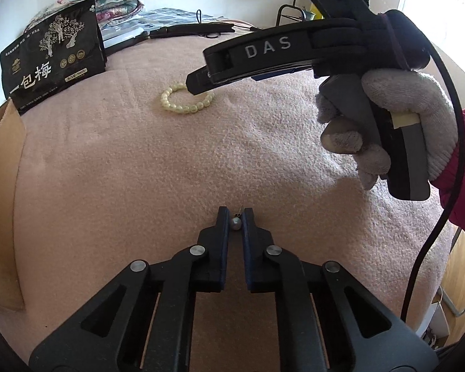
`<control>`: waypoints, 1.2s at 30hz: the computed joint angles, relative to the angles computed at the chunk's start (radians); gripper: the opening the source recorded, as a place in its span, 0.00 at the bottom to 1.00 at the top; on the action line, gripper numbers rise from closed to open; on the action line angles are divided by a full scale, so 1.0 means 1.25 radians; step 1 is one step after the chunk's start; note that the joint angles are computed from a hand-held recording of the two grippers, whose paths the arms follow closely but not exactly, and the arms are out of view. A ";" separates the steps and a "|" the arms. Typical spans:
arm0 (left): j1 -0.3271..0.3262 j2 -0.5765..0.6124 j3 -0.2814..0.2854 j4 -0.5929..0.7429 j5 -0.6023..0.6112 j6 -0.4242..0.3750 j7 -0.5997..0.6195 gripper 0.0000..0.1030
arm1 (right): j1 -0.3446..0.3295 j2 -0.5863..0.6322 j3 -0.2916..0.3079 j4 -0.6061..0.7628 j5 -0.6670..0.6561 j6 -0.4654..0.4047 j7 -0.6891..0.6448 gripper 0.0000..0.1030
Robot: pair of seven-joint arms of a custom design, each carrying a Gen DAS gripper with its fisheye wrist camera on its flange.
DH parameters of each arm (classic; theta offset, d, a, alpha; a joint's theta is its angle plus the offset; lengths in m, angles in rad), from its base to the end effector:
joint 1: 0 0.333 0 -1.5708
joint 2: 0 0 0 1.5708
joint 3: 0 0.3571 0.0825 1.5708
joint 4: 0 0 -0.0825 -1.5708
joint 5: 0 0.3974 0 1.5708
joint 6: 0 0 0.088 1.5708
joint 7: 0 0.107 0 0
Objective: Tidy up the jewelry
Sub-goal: 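Close the left gripper on the small white pearl while the right grasps the cream bead bracelet, then carry the pearl with the left gripper while the right carries the bracelet to the box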
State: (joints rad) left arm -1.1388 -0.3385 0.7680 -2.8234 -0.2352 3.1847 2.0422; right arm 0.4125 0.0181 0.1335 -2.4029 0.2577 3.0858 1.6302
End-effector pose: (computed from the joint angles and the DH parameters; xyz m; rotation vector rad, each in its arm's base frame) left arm 0.3858 -0.1311 0.3636 -1.3492 2.4381 -0.8669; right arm 0.4779 0.2657 0.4127 -1.9585 1.5476 -0.2803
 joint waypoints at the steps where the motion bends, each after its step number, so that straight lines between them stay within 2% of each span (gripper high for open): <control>1: 0.004 0.000 -0.004 -0.002 0.000 0.004 -0.001 0.07 | 0.001 0.010 0.003 0.009 0.005 -0.003 -0.008 0.90; 6: 0.041 -0.003 -0.021 -0.009 0.018 0.007 -0.013 0.07 | 0.020 0.057 -0.010 0.050 -0.040 -0.023 0.011 0.85; 10: 0.055 -0.009 -0.019 -0.012 0.027 0.006 -0.016 0.07 | 0.065 0.078 -0.065 0.075 -0.184 -0.042 0.113 0.85; 13: 0.063 -0.015 -0.017 -0.016 0.029 0.006 -0.020 0.07 | 0.107 0.090 -0.119 0.099 -0.346 -0.073 0.235 0.81; 15: 0.059 -0.021 -0.006 -0.017 0.029 0.005 -0.023 0.07 | 0.104 0.093 -0.118 0.109 -0.390 -0.087 0.266 0.80; 17: 0.063 -0.025 -0.005 -0.020 0.031 0.006 -0.025 0.07 | 0.088 0.093 -0.101 0.110 -0.387 -0.089 0.262 0.78; 19: 0.066 -0.028 -0.003 -0.023 0.035 0.009 -0.026 0.07 | 0.092 0.095 -0.107 0.116 -0.427 -0.103 0.291 0.74; 22: 0.064 -0.033 0.008 -0.024 0.039 0.009 -0.032 0.07 | 0.092 0.098 -0.110 0.125 -0.480 -0.120 0.331 0.63; 24: 0.072 -0.036 0.006 -0.026 0.040 0.008 -0.038 0.07 | 0.085 0.096 -0.104 0.127 -0.491 -0.125 0.337 0.45; 30: 0.074 -0.038 0.020 -0.017 0.032 -0.001 -0.040 0.06 | 0.056 0.081 -0.082 0.114 -0.470 -0.124 0.318 0.16; 33: 0.083 -0.042 0.018 -0.015 0.023 -0.007 -0.040 0.06 | 0.046 0.070 -0.074 0.101 -0.454 -0.116 0.312 0.13; 35: 0.092 -0.045 0.012 -0.015 0.015 -0.010 -0.039 0.06 | 0.042 0.061 -0.071 0.092 -0.452 -0.111 0.316 0.05; 36: 0.100 -0.047 0.006 -0.016 0.013 -0.010 -0.039 0.06 | 0.037 0.055 -0.065 0.085 -0.437 -0.105 0.308 0.05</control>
State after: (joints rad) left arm -1.0136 -0.3972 0.7750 -2.8440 -0.2193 3.1719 1.9936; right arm 0.4585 0.0867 0.0517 -2.2971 -0.2887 2.9547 2.0149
